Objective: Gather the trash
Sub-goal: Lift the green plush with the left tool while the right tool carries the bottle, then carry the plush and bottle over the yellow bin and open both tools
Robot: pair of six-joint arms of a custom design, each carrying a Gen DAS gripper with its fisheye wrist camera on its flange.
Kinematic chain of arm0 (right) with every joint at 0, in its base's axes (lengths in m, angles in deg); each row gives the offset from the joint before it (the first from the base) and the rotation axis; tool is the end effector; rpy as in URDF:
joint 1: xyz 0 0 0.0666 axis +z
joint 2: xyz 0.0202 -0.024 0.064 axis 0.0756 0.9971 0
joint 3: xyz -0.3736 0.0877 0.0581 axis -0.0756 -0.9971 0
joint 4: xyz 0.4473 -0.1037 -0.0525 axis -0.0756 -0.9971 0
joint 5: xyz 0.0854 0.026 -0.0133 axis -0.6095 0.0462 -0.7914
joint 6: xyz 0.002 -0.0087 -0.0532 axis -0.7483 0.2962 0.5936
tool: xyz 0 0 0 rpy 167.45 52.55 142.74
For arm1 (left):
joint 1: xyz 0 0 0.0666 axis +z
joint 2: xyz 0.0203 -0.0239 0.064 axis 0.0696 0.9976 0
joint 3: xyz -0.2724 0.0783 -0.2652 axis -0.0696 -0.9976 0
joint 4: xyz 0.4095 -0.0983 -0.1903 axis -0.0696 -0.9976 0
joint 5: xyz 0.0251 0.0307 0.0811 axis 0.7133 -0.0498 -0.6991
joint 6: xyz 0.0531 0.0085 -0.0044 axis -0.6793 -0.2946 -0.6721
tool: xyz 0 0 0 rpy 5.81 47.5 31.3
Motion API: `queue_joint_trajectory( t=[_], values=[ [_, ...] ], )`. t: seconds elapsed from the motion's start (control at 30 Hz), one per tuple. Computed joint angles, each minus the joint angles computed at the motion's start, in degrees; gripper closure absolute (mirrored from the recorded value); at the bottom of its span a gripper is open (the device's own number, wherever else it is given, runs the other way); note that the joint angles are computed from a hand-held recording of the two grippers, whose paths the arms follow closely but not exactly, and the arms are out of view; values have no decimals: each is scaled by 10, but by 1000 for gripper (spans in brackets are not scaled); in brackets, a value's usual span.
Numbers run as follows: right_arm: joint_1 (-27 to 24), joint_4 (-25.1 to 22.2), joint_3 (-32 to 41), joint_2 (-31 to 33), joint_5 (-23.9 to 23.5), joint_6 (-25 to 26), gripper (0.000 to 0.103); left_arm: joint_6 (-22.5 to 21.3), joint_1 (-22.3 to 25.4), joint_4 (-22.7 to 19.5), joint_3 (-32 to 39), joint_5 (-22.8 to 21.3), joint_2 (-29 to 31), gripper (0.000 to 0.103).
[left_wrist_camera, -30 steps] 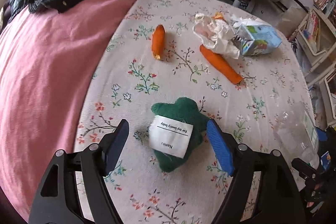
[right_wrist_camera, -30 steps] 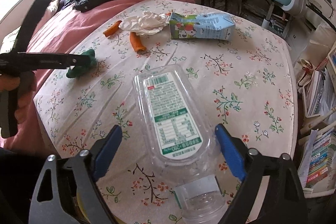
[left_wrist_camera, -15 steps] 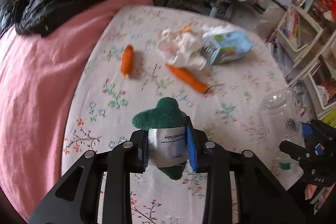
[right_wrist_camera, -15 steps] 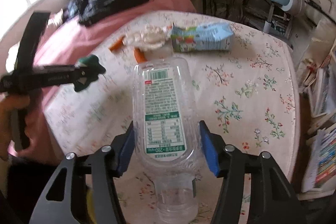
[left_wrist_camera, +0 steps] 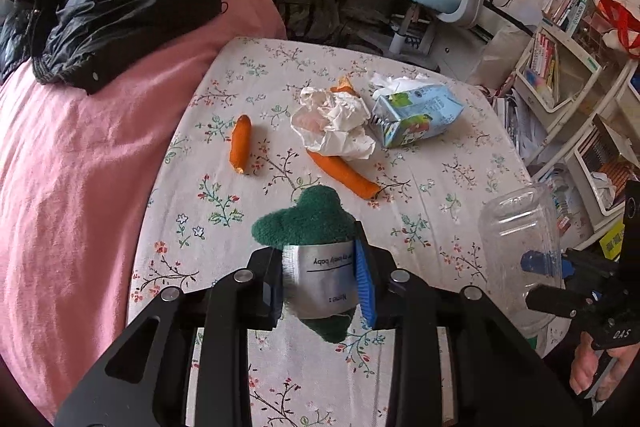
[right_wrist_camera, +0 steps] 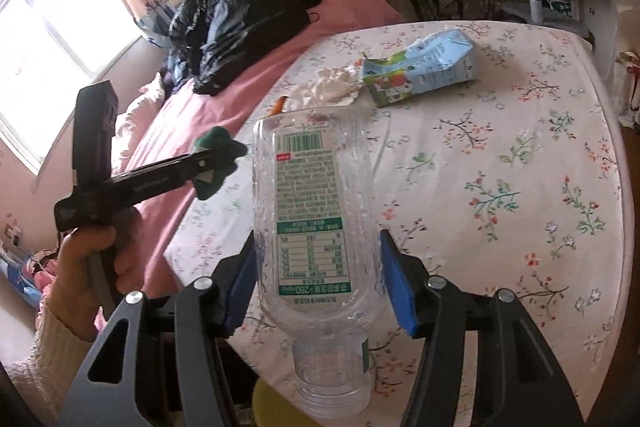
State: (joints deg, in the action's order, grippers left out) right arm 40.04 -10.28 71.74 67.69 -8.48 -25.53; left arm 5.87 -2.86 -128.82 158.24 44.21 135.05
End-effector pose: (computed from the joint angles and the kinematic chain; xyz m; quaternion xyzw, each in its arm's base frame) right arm 0.3814 0.2695 0.4071 0.0961 0.9143 0.2218 0.3249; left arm 0.5349 -0.0795 0.4104 0.2616 0.9090 -0.1759 0.2727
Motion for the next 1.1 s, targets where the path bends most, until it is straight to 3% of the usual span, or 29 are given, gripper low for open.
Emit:
queue_joint_trajectory(
  t=[0.23, 0.43, 0.57, 0.83, 0.97, 1.1],
  values=[
    [45, 21, 1, -10, 10, 14, 47, -13, 8, 17, -29, 9, -42, 75],
    [115, 61, -25, -16, 40, -8, 47, -25, 24, 20, -63, 20, -92, 75],
    [159, 36, -17, 10, 52, -19, 46, -29, 33, 15, -89, 33, -126, 75],
    [190, -18, -6, 44, 49, -27, 46, -64, 48, 1, -158, 31, -205, 75],
    [198, -25, -17, 32, 69, -58, 37, -77, 60, -14, -178, 37, -229, 75],
    [204, -21, -32, 5, 124, -92, 29, -98, 66, -39, -199, 40, -255, 75]
  ],
)
